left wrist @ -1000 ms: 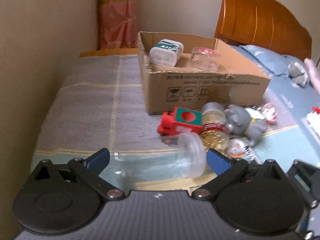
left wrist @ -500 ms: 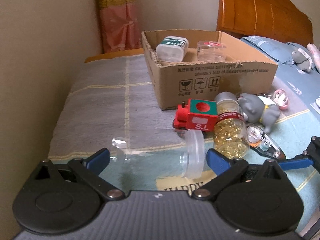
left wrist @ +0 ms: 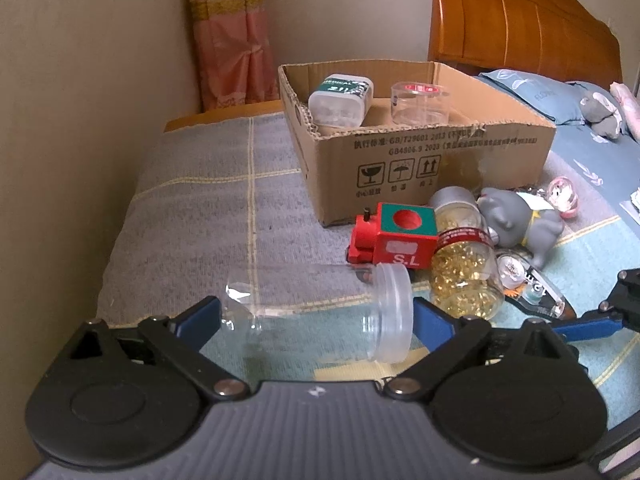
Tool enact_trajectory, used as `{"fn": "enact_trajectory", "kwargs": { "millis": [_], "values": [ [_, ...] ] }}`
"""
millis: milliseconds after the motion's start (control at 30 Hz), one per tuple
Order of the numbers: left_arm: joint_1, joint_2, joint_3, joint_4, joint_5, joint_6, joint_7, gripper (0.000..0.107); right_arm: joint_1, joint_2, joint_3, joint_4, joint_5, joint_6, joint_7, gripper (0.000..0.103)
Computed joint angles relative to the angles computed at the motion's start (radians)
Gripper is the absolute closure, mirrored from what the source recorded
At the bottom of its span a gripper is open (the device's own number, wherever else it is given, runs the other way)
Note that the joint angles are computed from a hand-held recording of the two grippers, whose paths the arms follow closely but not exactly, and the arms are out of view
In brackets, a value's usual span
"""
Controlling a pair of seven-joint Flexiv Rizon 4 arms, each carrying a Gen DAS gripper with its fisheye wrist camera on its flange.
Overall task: Organize rigid objects
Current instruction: 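Grasp the clear empty jar with the left gripper while the right gripper grasps the purple button toy, then carry the jar and button toy into the box and release both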
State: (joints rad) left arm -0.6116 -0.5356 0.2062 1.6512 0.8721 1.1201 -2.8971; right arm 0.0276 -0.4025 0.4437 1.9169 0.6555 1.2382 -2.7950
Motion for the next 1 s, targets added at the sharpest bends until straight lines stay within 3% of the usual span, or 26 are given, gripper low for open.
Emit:
{"fn": "enact_trajectory", "kwargs": {
  "millis": [33, 133, 333, 700, 1000],
  "values": [
    [0.001, 0.000, 0.000, -0.001, 0.000, 0.000, -0.001, 0.015, 0.000, 0.002, -0.001, 0.001, -0.002, -0.003, 0.002, 0.039],
    [0.004, 0.000, -0.002, 0.000, -0.001, 0.004, 0.002, 0.015, 0.002, 0.009, 0.000, 0.008, -0.001, -0.003, -0.006, 0.045],
    [0.015, 0.013, -0.014, 0.014, -0.018, 0.010, 0.049, 0.015, 0.019, 0.018, -0.015, 0.018, -0.019, 0.007, 0.015, 0.045],
    [0.053, 0.087, -0.068, 0.049, -0.081, 0.019, 0.238, 0.015, -0.003, 0.078, -0.045, -0.011, 0.009, -0.090, -0.003, 0.046],
    [0.066, 0.083, -0.073, -0.034, -0.098, 0.036, 0.356, 0.015, 0.005, 0.114, -0.114, -0.097, 0.073, -0.150, -0.037, 0.046]
  ]
}}
